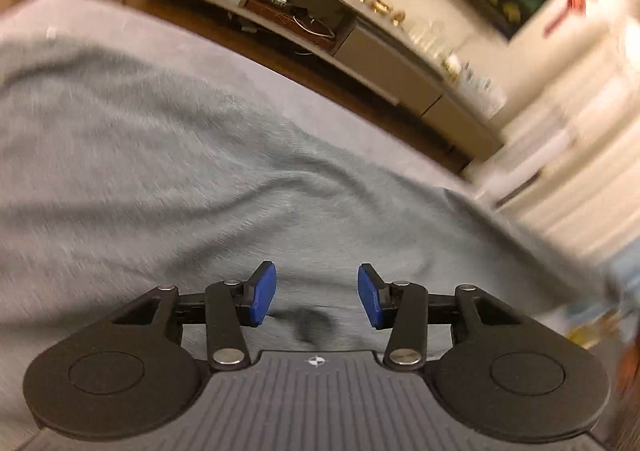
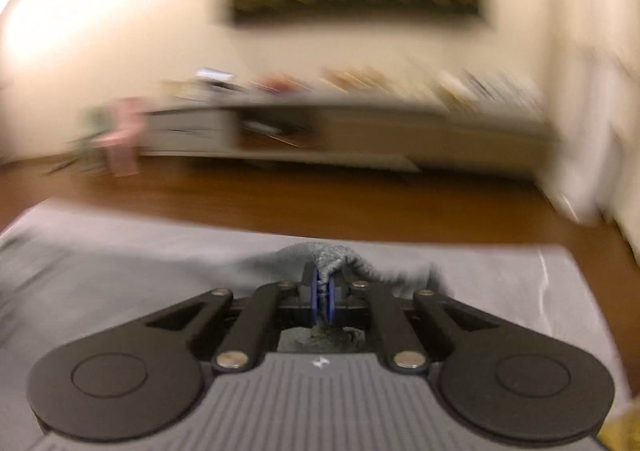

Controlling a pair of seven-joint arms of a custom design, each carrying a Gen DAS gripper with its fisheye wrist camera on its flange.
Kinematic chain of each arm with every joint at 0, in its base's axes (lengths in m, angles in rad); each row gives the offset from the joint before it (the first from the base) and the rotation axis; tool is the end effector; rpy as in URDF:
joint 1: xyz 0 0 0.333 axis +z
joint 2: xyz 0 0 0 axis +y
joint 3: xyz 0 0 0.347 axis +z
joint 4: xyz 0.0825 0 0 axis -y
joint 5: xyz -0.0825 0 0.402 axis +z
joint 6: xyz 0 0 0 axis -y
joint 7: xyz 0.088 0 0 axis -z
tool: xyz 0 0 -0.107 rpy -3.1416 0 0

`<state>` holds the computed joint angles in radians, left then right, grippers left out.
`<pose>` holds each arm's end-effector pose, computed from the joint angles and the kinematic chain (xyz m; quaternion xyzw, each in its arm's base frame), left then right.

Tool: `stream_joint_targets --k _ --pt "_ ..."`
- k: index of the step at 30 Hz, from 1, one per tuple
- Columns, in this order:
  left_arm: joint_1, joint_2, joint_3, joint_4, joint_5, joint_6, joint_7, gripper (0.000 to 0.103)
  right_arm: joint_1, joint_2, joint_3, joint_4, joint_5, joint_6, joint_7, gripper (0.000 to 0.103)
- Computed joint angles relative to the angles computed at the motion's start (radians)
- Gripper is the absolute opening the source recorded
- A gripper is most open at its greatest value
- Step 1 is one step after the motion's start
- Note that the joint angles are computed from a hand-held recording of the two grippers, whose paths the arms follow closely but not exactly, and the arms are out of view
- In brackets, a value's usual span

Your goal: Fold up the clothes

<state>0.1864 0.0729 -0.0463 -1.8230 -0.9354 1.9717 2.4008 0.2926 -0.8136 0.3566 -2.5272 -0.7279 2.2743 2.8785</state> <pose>0.6201 0.0361 0.5478 0.5249 -0.7379 0.4140 0.0930 0.2767 0.2296 0.6019 -0.5016 0.7139 -0.3996 0.2811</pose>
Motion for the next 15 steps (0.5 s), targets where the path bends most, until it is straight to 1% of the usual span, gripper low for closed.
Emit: stream_joint_targets --k 2,3,4,6,7,8,10,12,13,14,15 --pt "0.008 -0.007 0.003 -0.011 -0.045 -0.064 -0.034 0.048 0.136 -0.058 0.081 0.024 0.116 -0.173 -0.098 0.005" --pt "0.009 -0.015 0.003 -0.024 -0.062 -0.092 -0.042 0.048 0.186 -0.069 0.12 0.036 0.182 -0.257 -0.1 0.005" --pt "0.006 -0.028 0.001 -0.044 -0.068 -0.11 -0.043 0.048 0.227 -0.076 0.151 0.037 0.259 -0.336 -0.065 0.006" --pt "-0.007 -0.059 -0.002 -0.087 -0.064 -0.129 -0.041 0.048 0.279 -0.075 0.187 0.027 0.373 -0.439 0.046 0.008" --pt "-0.014 -0.077 -0.002 -0.113 -0.059 -0.121 -0.04 0.048 0.298 -0.081 0.193 0.013 0.424 -0.463 0.117 0.009" --pt "-0.023 -0.096 -0.001 -0.139 -0.053 -0.113 -0.039 0.048 0.31 -0.093 0.198 -0.006 0.466 -0.469 0.198 0.015" --pt "-0.039 -0.131 0.001 -0.186 -0.043 -0.097 -0.039 0.048 0.315 -0.122 0.21 -0.033 0.505 -0.452 0.354 0.02" --pt "-0.051 -0.15 0.008 -0.21 -0.035 -0.076 -0.051 0.049 0.316 -0.155 0.222 -0.057 0.532 -0.428 0.506 0.022" --pt "-0.055 -0.16 0.012 -0.219 -0.035 -0.059 -0.058 0.049 0.314 -0.175 0.231 -0.067 0.539 -0.418 0.584 0.035" --pt "-0.058 -0.169 0.016 -0.227 -0.035 -0.043 -0.064 0.049 0.309 -0.203 0.248 -0.074 0.542 -0.41 0.671 0.053" --pt "-0.06 -0.178 0.02 -0.234 -0.036 -0.028 -0.066 0.049 0.304 -0.234 0.271 -0.08 0.545 -0.406 0.764 0.058"
